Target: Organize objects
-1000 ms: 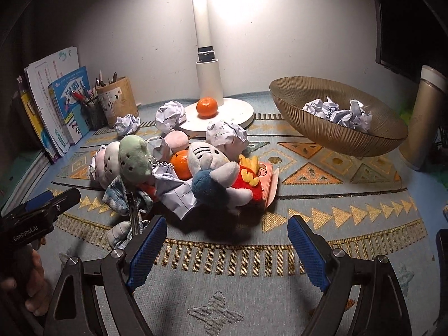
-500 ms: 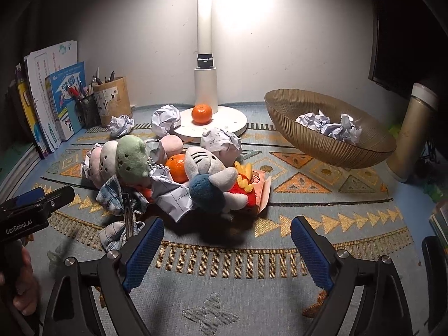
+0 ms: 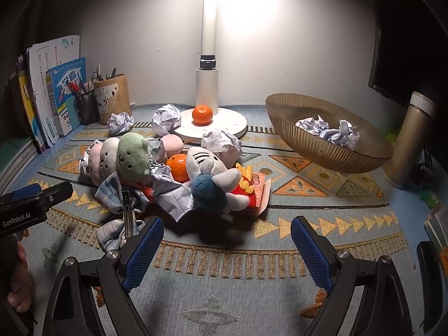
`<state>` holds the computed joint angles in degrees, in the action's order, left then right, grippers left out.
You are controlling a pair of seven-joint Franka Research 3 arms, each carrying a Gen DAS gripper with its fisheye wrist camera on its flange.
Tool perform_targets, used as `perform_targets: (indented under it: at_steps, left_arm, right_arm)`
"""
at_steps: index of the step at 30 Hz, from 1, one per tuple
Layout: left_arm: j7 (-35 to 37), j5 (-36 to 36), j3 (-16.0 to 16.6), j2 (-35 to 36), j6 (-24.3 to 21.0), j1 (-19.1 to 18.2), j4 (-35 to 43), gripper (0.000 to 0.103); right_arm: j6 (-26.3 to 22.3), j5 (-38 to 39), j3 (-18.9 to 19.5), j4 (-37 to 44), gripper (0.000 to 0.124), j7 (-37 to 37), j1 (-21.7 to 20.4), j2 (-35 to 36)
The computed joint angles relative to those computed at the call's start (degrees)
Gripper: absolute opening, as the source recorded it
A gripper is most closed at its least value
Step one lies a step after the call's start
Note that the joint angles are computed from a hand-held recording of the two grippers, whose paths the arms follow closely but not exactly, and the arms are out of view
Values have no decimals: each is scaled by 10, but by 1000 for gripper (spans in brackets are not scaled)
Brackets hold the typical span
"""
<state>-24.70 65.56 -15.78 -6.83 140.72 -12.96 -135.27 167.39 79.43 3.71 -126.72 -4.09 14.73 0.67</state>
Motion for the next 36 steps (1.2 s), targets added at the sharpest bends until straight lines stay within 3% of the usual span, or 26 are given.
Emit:
perform_targets:
  at_steps: [3,8,12,17,21,25,29,36]
  left_arm:
    - [4,-6,2,-5,6,1,-4,102]
    - [86,-45,10,-32,6,7,-2,102]
    - [183,-75,20,-43,3,28,25,102]
    - [275,-120,43,-16,19,65,69,102]
    - [307,-129,59,24,39,89,100,102]
    - [325,-125,74,68,64,101,130,102]
    - [350,-124,87,118,75,100,166,101]
    - [399,-192,110,179,111,99,204,89]
  right_arm:
    - [-10,-33,-2,-2,91,34,-2,-3]
    - [-75,-177,-10,10,91,202,-8,-26]
    - [-94,-297,-2,69,91,344,1,-10]
    - [-107,-458,9,165,91,514,22,62]
    - [-151,-525,17,250,91,582,34,133]
    - [-202,-576,19,334,77,633,44,201]
    - [-241,-606,20,404,75,668,52,258]
    - [-274,-673,5,482,75,724,79,321]
